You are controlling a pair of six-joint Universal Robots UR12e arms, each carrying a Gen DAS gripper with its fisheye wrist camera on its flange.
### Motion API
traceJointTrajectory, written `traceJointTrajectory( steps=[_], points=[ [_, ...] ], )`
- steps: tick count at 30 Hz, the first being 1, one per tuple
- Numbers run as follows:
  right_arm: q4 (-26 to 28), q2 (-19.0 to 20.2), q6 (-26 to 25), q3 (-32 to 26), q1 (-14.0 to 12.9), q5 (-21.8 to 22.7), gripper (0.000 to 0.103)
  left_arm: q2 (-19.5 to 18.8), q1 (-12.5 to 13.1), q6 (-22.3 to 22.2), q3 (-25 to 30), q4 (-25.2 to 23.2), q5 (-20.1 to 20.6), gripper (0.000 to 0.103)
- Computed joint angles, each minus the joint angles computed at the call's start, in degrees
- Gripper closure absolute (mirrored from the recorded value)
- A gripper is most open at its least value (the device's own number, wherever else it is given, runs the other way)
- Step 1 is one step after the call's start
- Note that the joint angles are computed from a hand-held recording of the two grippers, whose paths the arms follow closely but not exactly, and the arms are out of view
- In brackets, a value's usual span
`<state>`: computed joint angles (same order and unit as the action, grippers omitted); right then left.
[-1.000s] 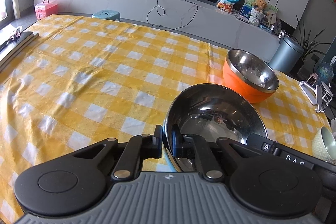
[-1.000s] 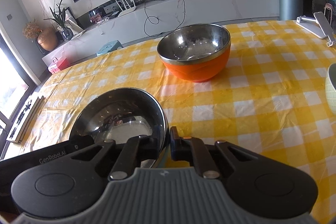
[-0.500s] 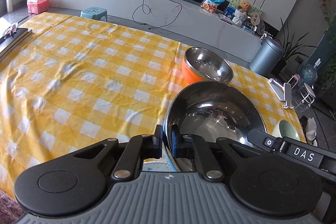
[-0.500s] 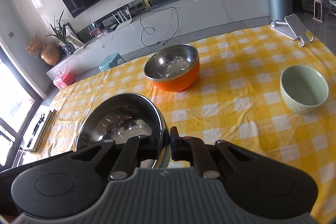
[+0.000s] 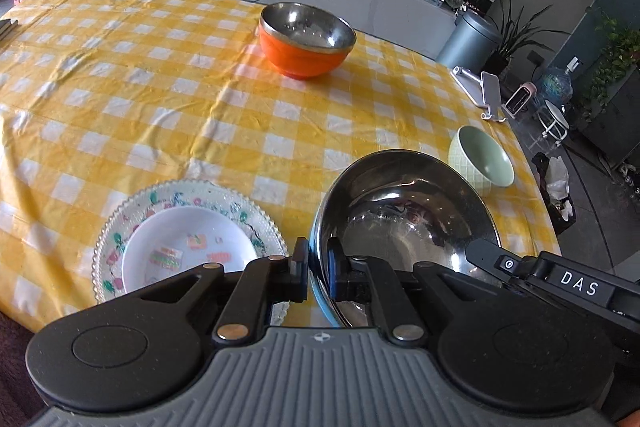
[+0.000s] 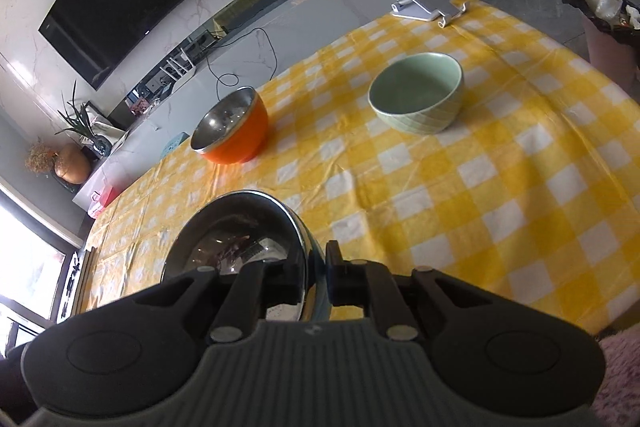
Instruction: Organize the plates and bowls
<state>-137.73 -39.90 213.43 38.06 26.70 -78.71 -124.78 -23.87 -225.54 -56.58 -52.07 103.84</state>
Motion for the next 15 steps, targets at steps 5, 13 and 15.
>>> traceJointTrajectory(
  steps=[5, 13, 15],
  points=[
    [2.84, 0.43, -1.30, -1.12, 0.26, -3.06, 0.094, -0.04, 0.53, -3.93, -0.37, -1.13, -3.65, 0.094],
    [6.82, 1.06, 0.13, -2.38, -0.04, -2.08, 0.092, 0.20, 1.29, -6.26, -1.48, -2.01, -8.10, 0.093],
    [7.34, 1.30, -0.08, -2.85, 0.04, -2.40, 0.092, 0.28, 1.33, -6.23, -1.77, -1.50, -8.22, 0.093]
  ],
)
